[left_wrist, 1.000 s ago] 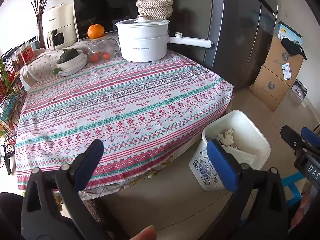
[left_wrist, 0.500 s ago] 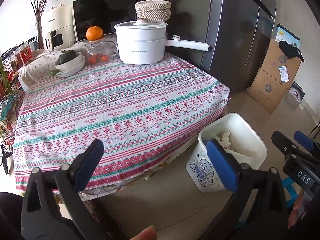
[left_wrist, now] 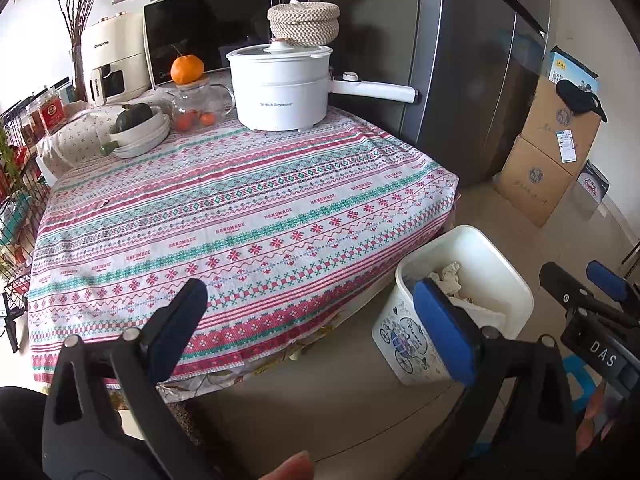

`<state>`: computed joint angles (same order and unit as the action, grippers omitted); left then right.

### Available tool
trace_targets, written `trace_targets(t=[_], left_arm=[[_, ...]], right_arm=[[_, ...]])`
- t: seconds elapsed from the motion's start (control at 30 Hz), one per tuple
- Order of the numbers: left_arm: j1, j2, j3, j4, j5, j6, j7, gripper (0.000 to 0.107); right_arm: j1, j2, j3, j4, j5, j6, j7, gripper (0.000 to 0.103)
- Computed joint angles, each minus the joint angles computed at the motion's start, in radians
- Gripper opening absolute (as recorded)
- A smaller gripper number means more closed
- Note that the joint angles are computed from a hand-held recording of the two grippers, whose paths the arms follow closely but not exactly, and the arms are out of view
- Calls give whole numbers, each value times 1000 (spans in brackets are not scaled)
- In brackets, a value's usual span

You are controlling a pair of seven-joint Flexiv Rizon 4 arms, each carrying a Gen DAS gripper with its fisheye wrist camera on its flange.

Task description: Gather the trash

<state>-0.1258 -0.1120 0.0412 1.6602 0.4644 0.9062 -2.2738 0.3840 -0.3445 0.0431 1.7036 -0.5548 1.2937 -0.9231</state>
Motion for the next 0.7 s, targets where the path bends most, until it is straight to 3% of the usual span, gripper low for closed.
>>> trace_targets(t=[0.7], left_arm=[[-3,-3,-2,-10,6,-16,13,102]], right_arm=[[-1,-1,0,-1,2,-1,-2,89]])
